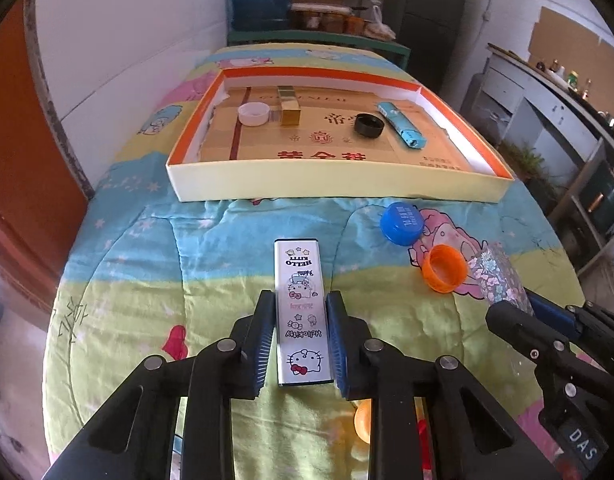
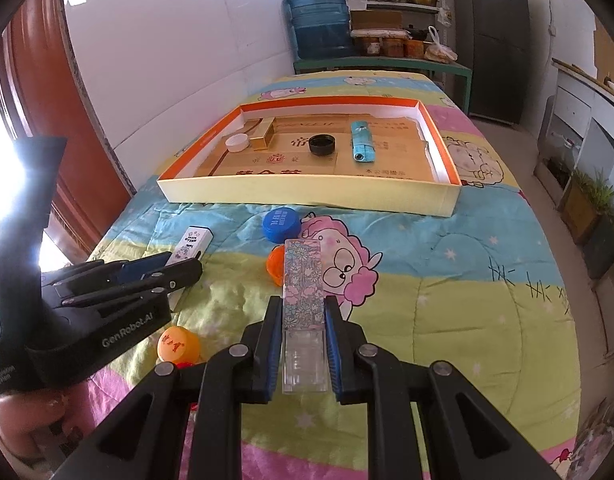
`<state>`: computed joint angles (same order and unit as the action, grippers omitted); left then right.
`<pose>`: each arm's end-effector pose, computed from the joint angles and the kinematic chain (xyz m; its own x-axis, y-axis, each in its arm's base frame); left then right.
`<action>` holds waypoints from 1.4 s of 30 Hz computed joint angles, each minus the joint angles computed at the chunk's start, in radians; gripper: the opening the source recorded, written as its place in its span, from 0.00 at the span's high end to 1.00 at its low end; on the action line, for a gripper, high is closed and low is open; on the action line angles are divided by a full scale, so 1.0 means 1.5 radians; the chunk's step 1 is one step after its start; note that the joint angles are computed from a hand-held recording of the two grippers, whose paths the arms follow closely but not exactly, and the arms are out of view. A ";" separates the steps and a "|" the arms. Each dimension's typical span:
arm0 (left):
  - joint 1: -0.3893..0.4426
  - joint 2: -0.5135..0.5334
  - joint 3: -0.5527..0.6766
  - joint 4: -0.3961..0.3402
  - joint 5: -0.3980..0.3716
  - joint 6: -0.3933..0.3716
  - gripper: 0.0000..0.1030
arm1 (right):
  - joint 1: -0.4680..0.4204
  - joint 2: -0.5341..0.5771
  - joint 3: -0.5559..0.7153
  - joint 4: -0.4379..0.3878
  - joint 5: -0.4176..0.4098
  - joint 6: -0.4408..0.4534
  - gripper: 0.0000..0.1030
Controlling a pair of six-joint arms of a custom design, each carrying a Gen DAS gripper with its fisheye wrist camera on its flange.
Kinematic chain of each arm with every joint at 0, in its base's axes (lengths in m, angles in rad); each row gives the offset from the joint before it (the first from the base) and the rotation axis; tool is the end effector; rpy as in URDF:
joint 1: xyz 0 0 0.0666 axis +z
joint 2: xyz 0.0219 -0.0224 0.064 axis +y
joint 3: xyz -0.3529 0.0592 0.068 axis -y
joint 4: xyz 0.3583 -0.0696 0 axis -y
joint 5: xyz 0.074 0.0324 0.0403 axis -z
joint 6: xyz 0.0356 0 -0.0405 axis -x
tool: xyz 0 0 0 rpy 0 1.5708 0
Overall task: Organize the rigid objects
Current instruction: 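Carry the Hello Kitty box and clear tube into the box lid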
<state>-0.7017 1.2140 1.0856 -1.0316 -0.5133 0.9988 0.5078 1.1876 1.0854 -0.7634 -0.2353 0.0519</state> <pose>0.2856 -0.2190 0.3428 -0.7259 -0.3455 -0.5947 -0.3654 0.9263 -0.0921 0.3280 0.1915 0.3639 -0.6331 -0.4100 -0.6565 -0.6386 0.7560 0.1437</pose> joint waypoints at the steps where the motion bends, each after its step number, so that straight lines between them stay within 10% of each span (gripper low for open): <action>1: 0.001 -0.002 -0.001 0.002 0.003 -0.002 0.74 | -0.001 0.000 0.001 0.000 0.000 0.000 0.80; 42: 0.051 -0.047 0.084 0.032 -0.059 -0.124 0.74 | -0.001 0.048 0.123 0.009 0.022 0.011 0.80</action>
